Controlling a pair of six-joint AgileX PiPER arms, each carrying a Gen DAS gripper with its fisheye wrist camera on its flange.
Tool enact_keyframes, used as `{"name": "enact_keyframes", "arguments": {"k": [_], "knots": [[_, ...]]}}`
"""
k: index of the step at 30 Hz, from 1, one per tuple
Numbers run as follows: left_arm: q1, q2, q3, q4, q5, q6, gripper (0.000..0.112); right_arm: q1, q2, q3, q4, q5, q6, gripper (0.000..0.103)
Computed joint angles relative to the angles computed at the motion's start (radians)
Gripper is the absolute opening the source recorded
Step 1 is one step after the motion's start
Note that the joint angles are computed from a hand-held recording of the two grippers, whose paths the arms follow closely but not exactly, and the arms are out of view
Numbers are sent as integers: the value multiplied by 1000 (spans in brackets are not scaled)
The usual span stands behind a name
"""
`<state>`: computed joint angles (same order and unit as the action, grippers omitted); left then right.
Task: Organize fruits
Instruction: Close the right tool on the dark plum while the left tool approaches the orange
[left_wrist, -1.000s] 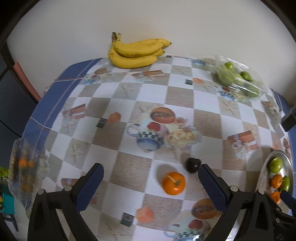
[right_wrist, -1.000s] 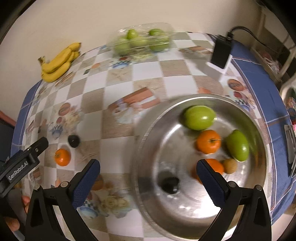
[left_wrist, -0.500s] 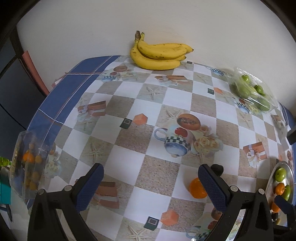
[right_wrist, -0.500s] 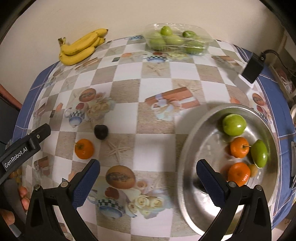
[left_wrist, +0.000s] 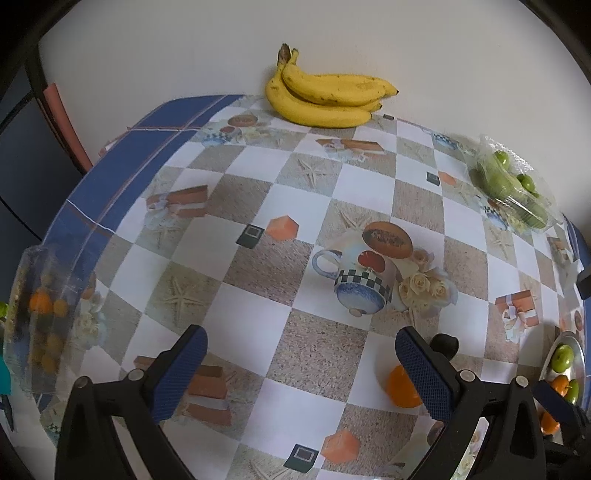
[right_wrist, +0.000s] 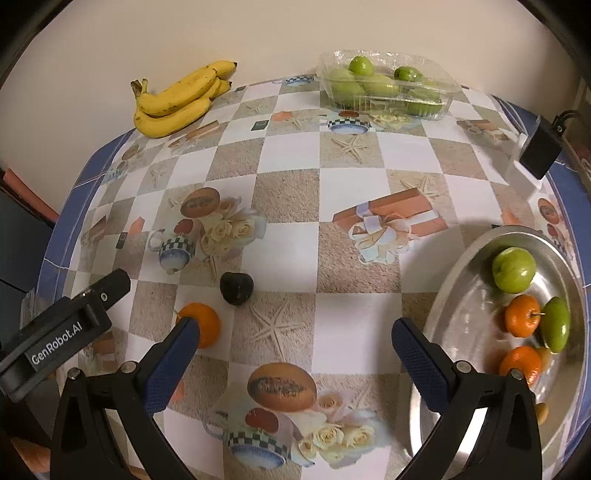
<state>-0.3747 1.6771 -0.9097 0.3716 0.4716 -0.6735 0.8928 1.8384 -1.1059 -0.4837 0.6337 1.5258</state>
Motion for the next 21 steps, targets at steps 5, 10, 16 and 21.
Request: {"name": "enact_keyframes", "arguments": {"k": [5,10,16,21], "knots": [[15,35,-9,-14,-12,-7,103,-15,33,-9,1,-37,-12,103],[33,60,-15,1,-25,-54,103,-31,79,-37,6,-78,-31,102],[64,87,-24,-62,-44,-19,103,-48,129,-87,16,-88,-60,88],[90,98,-24,-138,-67,38,103,-62,167,-134,36,-89,-97,69]]}}
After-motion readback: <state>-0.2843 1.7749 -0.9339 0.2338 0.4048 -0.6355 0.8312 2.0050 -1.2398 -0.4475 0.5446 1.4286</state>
